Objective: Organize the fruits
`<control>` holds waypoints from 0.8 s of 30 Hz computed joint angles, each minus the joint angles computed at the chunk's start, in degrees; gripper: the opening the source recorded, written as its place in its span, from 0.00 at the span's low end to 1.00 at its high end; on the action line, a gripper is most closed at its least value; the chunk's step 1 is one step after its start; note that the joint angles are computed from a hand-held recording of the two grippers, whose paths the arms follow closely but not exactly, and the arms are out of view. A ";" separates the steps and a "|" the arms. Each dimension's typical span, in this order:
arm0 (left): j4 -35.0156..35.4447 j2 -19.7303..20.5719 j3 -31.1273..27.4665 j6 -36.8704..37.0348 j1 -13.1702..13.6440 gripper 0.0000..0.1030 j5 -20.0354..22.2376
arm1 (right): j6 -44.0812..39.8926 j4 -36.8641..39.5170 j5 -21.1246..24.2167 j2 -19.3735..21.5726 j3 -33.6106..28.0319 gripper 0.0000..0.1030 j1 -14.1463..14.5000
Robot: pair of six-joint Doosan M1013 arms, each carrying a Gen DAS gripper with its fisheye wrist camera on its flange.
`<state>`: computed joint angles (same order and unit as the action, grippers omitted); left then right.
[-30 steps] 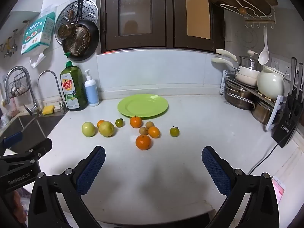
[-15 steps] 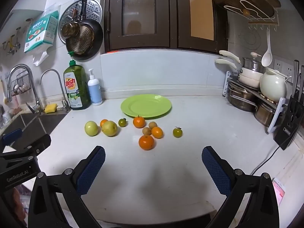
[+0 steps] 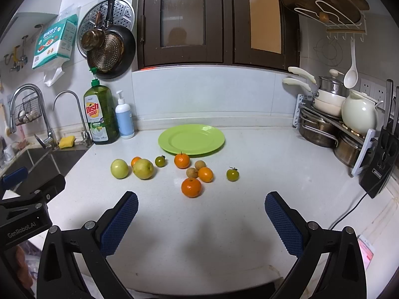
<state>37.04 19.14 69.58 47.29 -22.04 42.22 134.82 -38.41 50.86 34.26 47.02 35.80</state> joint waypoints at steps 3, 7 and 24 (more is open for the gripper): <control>0.24 0.07 -0.16 -0.33 -0.04 1.00 0.26 | -0.01 0.04 -0.09 -0.05 0.11 1.00 -0.01; 0.50 0.10 -0.16 -0.60 -0.04 1.00 0.19 | -0.99 0.63 -0.06 0.31 -0.59 1.00 -0.10; 0.83 0.02 0.14 -1.07 -0.09 1.00 -0.13 | -1.25 0.69 -0.05 0.47 -0.76 1.00 -0.02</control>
<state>37.87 19.15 69.72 46.22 -22.13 42.09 133.57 -37.73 50.80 34.73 46.26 35.78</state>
